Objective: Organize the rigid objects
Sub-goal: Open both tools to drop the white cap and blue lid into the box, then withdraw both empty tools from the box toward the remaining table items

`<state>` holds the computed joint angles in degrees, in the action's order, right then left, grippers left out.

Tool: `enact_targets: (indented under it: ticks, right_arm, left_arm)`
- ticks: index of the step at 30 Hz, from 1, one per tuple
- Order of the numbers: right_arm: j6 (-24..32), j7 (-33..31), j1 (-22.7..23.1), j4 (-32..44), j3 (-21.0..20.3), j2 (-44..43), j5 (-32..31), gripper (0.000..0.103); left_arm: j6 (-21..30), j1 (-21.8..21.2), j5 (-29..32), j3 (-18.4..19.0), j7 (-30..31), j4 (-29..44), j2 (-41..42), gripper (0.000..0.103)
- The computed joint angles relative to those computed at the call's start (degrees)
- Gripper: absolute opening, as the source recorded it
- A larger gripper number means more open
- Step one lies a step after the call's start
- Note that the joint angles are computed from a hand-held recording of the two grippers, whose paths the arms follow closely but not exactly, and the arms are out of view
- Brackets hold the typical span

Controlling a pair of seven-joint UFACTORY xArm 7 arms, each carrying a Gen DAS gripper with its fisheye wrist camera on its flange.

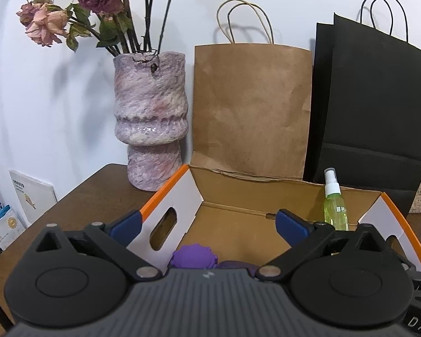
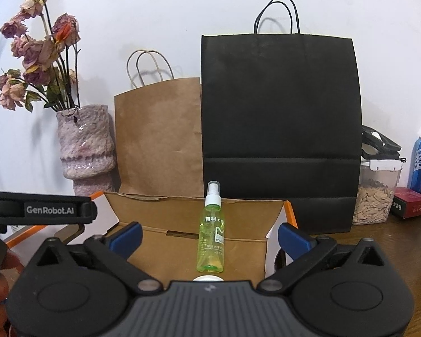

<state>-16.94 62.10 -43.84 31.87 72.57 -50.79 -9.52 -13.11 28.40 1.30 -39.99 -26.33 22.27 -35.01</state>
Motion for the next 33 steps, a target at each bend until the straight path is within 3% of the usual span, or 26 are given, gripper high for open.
enact_targets:
  ticks: [12, 25, 33]
  right_arm:
    - [0.95, 0.98, 5.91, -4.0, -2.87, -4.24, 0.56, 0.103]
    - [5.12, 4.13, 16.35, -9.69, -7.05, -10.54, 0.0, 0.103]
    - [9.08, 6.52, 23.15, -12.21, -9.43, -13.31, -2.11, 0.103]
  left_arm:
    - [3.46, -7.73, 1.27, 7.41, -0.98, -4.55, -5.2, 0.103]
    - [6.56, -14.41, 4.29, 13.85, -2.76, -10.84, -12.92, 0.103]
    - [12.13, -20.39, 6.16, 18.46, -2.82, -15.66, -20.75, 0.103]
